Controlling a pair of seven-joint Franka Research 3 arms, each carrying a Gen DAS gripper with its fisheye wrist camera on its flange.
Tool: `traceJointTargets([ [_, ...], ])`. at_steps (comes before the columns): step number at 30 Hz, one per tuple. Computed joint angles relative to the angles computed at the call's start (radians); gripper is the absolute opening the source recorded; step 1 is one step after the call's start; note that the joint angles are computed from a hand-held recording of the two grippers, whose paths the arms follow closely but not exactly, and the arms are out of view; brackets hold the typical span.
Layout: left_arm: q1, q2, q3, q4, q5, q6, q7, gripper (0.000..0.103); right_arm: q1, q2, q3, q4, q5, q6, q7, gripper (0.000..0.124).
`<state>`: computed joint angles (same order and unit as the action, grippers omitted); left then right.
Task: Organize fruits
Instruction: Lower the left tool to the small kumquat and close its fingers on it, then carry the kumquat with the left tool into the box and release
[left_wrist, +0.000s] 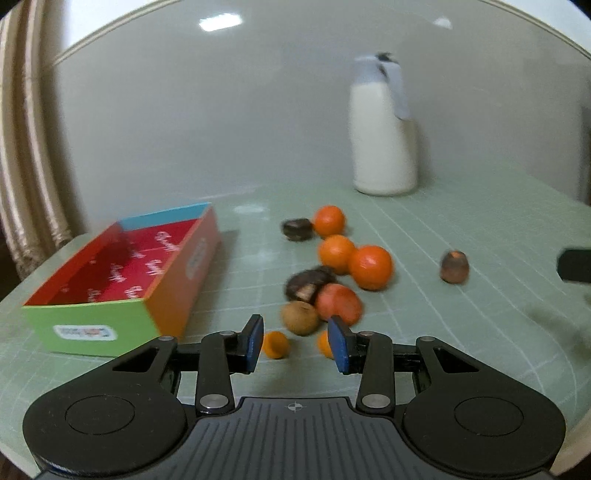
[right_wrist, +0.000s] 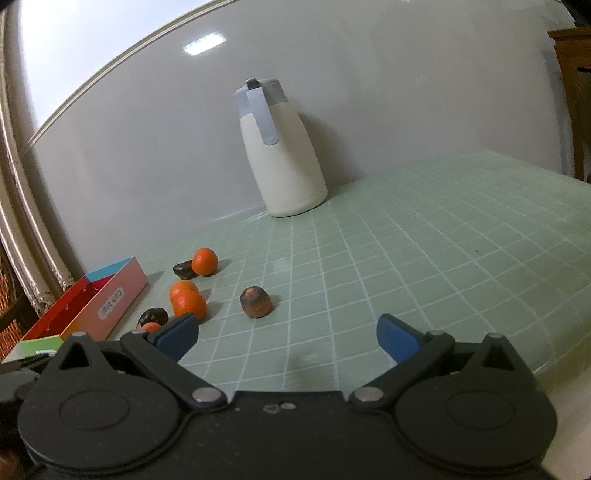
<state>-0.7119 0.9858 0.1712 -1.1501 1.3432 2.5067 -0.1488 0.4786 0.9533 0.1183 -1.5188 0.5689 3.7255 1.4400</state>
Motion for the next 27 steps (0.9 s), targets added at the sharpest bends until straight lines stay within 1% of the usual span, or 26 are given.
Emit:
traceJointTargets([
  [2,0.012,0.002,-0.01,0.001,-0.024,-0.006,0.015,0.04,0.009,0.002,-0.009,0.005,0.007,-0.004,-0.011,0.103],
  [6,0.045,0.021,-0.028,0.023,-0.095,0.006,0.043,0.04,0.005,0.003,-0.004,0.008,0.006,-0.014,-0.009,0.103],
  [9,0.056,0.033,-0.022,0.039,-0.133,0.016,0.045,0.04,0.009,0.003,-0.009,0.008,0.008,-0.017,-0.014,0.103],
  [14,0.068,0.076,-0.009,0.103,-0.192,-0.002,0.095,0.04,0.006,0.005,-0.007,0.012,0.005,-0.024,-0.011,0.103],
  [15,0.074,0.085,-0.008,0.117,-0.205,-0.001,0.103,0.036,0.006,0.006,-0.008,0.014,0.006,-0.028,-0.01,0.103],
  [16,0.083,0.097,-0.012,0.134,-0.223,0.001,0.123,0.021,0.003,0.007,-0.006,0.017,0.003,-0.031,-0.007,0.103],
  [17,0.085,0.1,-0.007,0.136,-0.23,0.016,0.122,0.019,0.001,0.008,-0.005,0.019,0.002,-0.035,-0.004,0.103],
  [19,0.072,0.105,0.008,0.141,-0.235,0.01,0.128,0.018,-0.003,0.011,-0.003,0.026,-0.004,-0.047,0.003,0.103],
  [22,0.039,0.09,0.037,0.104,-0.204,0.006,0.097,0.018,-0.007,0.016,0.0,0.031,-0.018,-0.049,0.014,0.103],
  [25,0.022,0.082,0.046,0.086,-0.173,-0.004,0.075,0.018,0.006,0.02,-0.014,0.04,-0.01,-0.056,0.008,0.103],
  [27,0.021,0.068,0.046,0.063,-0.156,0.007,0.048,0.018,0.025,0.025,-0.033,0.052,0.015,-0.062,-0.008,0.103],
])
